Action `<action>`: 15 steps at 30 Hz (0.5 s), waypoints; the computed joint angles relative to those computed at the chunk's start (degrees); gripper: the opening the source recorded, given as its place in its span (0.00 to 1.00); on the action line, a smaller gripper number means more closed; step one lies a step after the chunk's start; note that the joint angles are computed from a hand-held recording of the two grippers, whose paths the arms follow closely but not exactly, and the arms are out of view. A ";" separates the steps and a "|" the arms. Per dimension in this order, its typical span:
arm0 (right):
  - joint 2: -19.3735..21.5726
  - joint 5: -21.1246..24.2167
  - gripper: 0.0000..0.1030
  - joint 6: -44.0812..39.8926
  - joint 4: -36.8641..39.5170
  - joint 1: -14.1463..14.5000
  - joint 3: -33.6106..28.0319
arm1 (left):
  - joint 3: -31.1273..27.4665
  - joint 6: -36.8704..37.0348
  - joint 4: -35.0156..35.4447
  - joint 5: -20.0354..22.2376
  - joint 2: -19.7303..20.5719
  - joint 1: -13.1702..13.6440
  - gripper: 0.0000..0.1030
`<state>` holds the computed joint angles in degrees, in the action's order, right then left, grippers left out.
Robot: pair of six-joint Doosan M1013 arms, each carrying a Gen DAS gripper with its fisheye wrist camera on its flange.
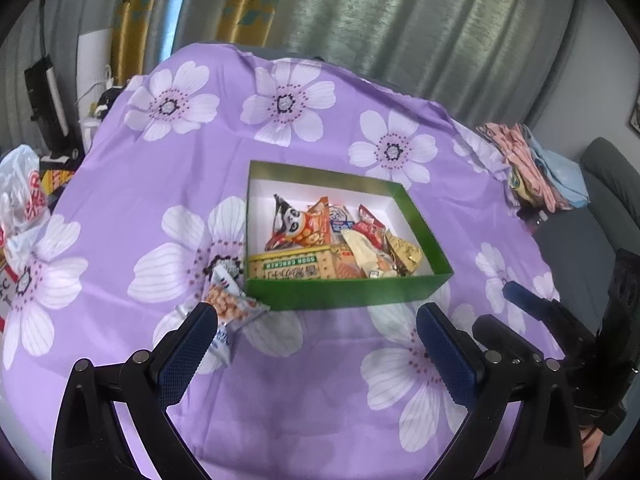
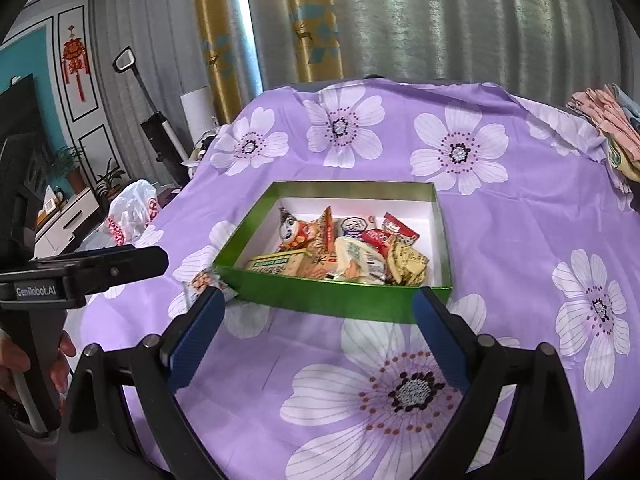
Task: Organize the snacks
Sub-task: 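Withdraw the right tool from the box toward the white peanut-puff bag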
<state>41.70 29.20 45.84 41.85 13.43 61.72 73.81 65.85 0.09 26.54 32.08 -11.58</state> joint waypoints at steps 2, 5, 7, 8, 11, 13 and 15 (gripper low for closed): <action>-0.32 0.01 0.93 -0.64 -0.01 0.21 0.54 | 0.46 0.14 -0.04 0.01 -0.26 -0.02 0.97; -0.69 -0.15 0.93 -1.16 -0.21 0.45 1.07 | 1.47 0.67 -0.58 -0.33 -0.80 0.01 0.97; -0.92 -0.21 0.93 -1.56 -0.10 0.58 1.38 | 1.99 1.30 -1.25 -0.65 -1.06 0.09 0.97; -0.97 -0.27 0.93 -1.51 -0.34 0.68 1.45 | 2.07 1.46 -1.39 -0.68 -1.09 0.13 0.97; -1.03 -0.43 0.93 -1.02 -1.38 0.97 1.54 | 2.75 1.79 -1.77 -1.17 -1.35 0.28 0.97; -1.06 -0.43 0.93 -0.83 -1.73 1.13 1.66 | 2.91 1.99 -2.11 -1.48 -1.37 0.34 0.97; -1.01 -0.32 0.93 -0.49 -2.29 1.32 1.67 | 3.44 3.02 -3.34 -2.25 -1.46 0.54 0.96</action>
<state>40.69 28.88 45.35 39.56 14.74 63.39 77.25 68.87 -3.25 24.29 30.62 -11.04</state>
